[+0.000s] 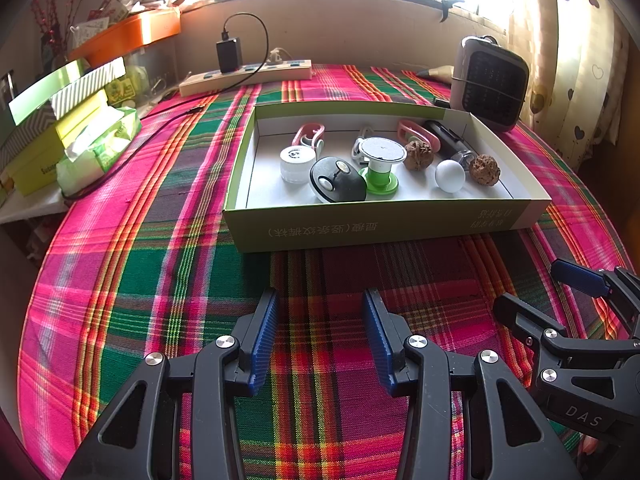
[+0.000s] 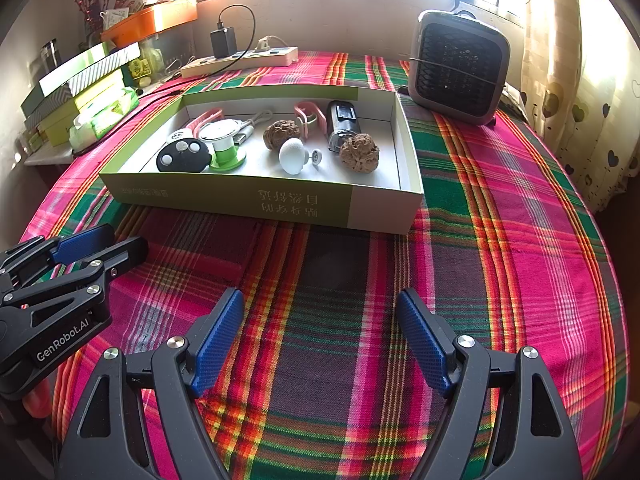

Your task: Organize objects

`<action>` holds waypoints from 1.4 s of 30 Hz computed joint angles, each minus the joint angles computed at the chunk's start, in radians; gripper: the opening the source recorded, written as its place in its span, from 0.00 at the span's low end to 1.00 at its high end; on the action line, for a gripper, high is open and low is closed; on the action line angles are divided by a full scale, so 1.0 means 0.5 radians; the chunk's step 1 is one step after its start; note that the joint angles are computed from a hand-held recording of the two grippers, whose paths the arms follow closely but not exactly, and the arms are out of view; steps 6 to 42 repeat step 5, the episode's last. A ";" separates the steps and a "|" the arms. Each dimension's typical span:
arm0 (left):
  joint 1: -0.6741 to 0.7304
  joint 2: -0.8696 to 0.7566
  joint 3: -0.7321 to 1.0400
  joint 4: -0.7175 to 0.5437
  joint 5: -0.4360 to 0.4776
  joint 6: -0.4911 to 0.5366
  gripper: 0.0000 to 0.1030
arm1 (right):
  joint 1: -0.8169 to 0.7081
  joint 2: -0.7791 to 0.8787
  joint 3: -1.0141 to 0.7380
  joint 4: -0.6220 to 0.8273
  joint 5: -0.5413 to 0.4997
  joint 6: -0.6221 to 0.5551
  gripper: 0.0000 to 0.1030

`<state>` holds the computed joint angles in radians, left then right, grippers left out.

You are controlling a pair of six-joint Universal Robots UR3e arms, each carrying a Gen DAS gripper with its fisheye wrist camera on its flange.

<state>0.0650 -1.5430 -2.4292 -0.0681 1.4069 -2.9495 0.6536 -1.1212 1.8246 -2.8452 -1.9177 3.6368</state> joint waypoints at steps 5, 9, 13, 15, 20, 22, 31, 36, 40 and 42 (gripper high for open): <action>0.002 -0.001 0.000 0.000 -0.002 0.001 0.40 | -0.002 -0.001 0.002 -0.001 0.001 -0.002 0.76; 0.002 -0.001 0.000 0.000 -0.002 0.001 0.40 | -0.002 -0.001 0.002 -0.001 0.001 -0.002 0.76; 0.002 -0.001 0.000 0.000 -0.002 0.001 0.40 | -0.002 -0.001 0.002 -0.001 0.001 -0.002 0.76; 0.002 -0.001 0.000 0.000 -0.002 0.001 0.40 | -0.002 -0.001 0.002 -0.001 0.001 -0.002 0.76; 0.002 -0.001 0.000 0.000 -0.002 0.001 0.40 | -0.002 -0.001 0.002 -0.001 0.001 -0.002 0.76; 0.002 -0.001 0.000 0.000 -0.002 0.001 0.40 | -0.002 -0.001 0.002 -0.001 0.001 -0.002 0.76; 0.002 -0.001 0.000 0.000 -0.002 0.001 0.40 | -0.002 -0.001 0.002 -0.001 0.001 -0.002 0.76; 0.002 -0.001 0.000 0.000 -0.002 0.001 0.40 | -0.002 -0.001 0.002 -0.001 0.001 -0.002 0.76; 0.002 -0.001 0.000 0.000 -0.002 0.001 0.40 | -0.002 -0.001 0.002 -0.001 0.001 -0.002 0.76; 0.002 -0.001 0.000 0.000 -0.002 0.001 0.40 | -0.002 -0.001 0.002 -0.001 0.001 -0.002 0.76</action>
